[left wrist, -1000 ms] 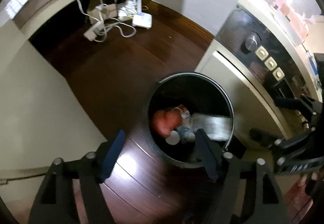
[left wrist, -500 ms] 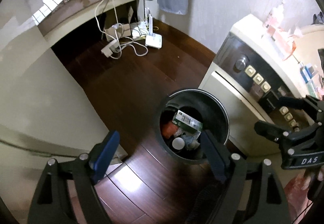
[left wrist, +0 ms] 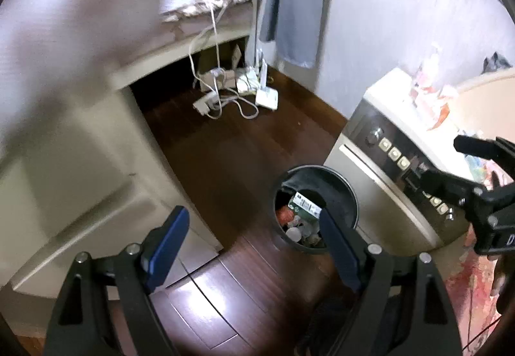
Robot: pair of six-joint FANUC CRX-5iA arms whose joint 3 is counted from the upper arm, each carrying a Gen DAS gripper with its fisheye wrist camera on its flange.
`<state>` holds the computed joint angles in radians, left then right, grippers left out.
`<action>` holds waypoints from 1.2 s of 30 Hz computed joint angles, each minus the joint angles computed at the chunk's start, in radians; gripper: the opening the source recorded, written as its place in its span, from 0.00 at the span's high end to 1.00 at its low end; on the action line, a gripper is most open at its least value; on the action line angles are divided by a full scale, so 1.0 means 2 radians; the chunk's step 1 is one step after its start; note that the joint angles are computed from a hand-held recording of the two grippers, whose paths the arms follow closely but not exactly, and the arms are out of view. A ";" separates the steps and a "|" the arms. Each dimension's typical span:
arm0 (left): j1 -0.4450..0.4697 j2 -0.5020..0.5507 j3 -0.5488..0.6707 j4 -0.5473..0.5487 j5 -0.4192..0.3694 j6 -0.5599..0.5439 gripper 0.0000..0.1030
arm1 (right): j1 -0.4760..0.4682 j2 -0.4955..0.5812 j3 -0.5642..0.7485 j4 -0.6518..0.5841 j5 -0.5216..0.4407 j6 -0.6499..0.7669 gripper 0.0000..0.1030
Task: Collect trash
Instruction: 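Move both tools back toward the remaining items on the bed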
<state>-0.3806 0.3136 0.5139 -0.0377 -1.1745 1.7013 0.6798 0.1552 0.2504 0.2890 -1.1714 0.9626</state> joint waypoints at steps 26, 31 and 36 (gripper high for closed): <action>0.092 -0.206 -0.111 -0.045 0.038 0.019 0.17 | 0.160 0.063 0.190 0.096 -0.034 0.031 0.00; 0.125 -0.231 -0.124 -0.048 0.041 0.019 0.17 | 0.170 0.104 0.267 0.083 -0.042 0.052 0.00; 0.168 -0.244 -0.123 -0.055 0.043 0.015 0.16 | 0.174 0.164 0.377 0.061 -0.054 0.075 0.00</action>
